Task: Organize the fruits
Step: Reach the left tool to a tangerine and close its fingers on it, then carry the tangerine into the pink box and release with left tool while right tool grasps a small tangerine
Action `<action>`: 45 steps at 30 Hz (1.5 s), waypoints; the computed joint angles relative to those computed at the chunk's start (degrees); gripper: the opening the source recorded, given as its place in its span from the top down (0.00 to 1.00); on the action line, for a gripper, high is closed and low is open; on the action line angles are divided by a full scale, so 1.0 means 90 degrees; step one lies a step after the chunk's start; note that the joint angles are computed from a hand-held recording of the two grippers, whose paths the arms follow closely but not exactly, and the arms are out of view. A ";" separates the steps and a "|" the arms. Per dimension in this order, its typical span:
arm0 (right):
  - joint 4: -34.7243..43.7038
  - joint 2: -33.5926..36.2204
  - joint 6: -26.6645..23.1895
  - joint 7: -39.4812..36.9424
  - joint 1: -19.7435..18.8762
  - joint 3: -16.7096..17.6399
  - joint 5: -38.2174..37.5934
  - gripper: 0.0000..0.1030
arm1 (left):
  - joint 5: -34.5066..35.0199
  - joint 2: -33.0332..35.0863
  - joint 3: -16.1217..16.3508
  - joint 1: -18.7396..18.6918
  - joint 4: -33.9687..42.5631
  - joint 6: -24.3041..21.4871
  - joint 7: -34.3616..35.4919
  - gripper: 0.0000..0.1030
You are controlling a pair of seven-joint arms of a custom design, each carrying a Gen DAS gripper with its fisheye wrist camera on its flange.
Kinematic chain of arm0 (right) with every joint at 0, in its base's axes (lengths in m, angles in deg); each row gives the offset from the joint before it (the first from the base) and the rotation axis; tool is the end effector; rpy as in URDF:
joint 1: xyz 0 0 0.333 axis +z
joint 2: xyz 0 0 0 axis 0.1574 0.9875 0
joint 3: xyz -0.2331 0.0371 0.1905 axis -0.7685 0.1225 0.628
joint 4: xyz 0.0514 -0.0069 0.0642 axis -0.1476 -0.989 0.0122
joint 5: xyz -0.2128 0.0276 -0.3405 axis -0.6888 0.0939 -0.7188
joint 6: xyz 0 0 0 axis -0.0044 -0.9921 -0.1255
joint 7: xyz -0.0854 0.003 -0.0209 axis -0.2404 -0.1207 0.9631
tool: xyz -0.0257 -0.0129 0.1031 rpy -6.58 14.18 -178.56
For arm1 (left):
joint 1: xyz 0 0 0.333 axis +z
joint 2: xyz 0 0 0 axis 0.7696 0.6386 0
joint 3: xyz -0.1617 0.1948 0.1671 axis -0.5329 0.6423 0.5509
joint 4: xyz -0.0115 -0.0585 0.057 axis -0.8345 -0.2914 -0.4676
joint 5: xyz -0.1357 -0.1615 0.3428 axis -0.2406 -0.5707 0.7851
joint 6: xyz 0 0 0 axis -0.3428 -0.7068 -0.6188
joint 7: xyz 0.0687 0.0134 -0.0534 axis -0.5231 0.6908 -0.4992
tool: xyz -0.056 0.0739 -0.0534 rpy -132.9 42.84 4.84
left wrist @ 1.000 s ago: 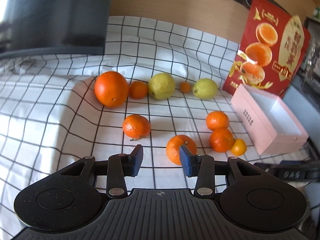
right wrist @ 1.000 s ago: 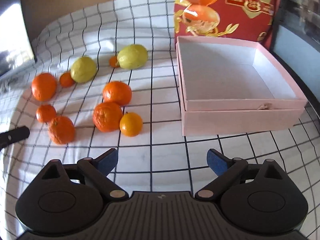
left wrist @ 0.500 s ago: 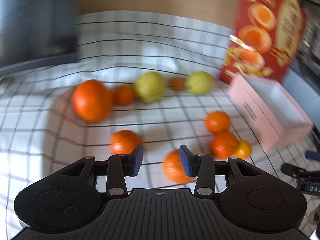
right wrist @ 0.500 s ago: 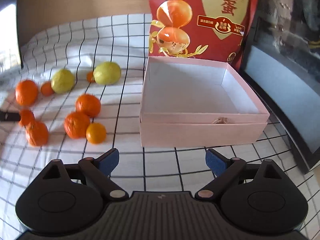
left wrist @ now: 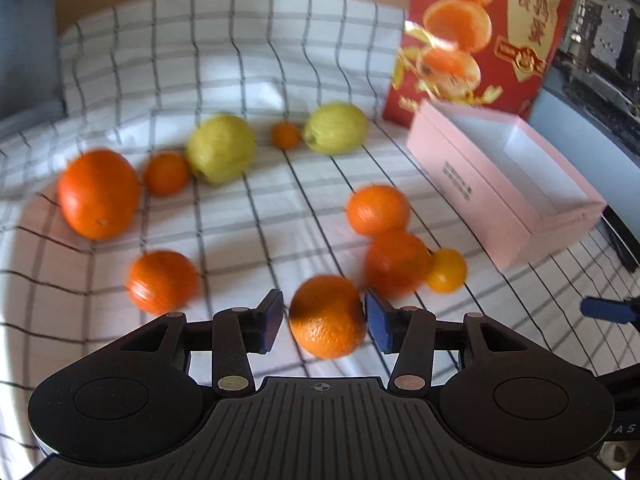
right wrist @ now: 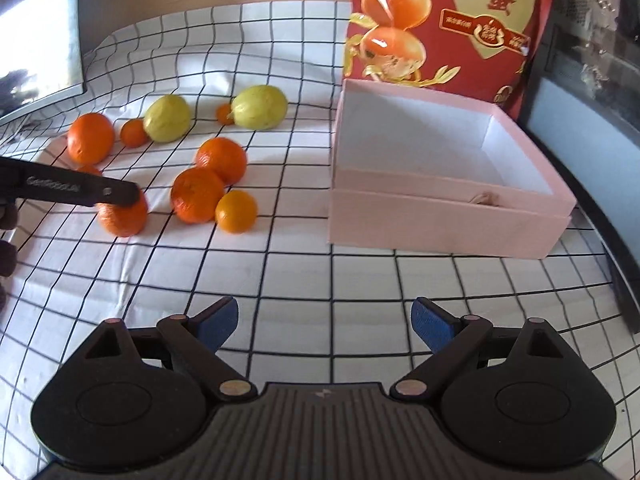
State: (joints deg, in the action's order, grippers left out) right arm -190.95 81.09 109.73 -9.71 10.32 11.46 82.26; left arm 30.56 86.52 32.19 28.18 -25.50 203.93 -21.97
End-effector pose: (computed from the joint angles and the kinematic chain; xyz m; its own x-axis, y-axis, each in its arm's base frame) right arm 0.6533 0.0875 0.2535 0.6304 -0.7750 0.0434 -0.5397 -0.4779 -0.6930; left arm 0.5969 -0.3003 0.2549 0.3226 -0.9385 0.1232 -0.6849 -0.3213 -0.6540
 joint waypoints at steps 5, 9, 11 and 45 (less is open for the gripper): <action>-0.0050 -0.0053 -0.0142 -0.0124 -0.0027 -0.0004 -0.0004 0.09 | -0.0156 0.0287 0.0083 -0.0010 0.0221 0.0322 0.0163 0.55; -0.0069 -0.0063 -0.0290 -0.0059 0.0001 -0.0071 -0.0135 0.09 | 0.0204 0.0292 0.0261 -0.0158 0.0181 0.0465 -0.0247 0.55; -0.0081 -0.0065 -0.0265 -0.0369 -0.0062 0.0020 0.0017 0.09 | 0.0305 0.0190 0.0276 -0.0182 0.0049 0.0480 -0.0580 0.55; 0.0677 0.0487 -0.0410 -0.0095 -0.0145 0.0452 -0.1032 0.69 | 0.0525 -0.0675 -0.0547 -0.0009 -0.1049 0.0524 -0.2087 0.55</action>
State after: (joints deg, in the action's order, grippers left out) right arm -184.86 85.48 106.04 -10.57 9.02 15.53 72.97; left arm 35.29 80.44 27.27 28.10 -34.95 208.64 -40.76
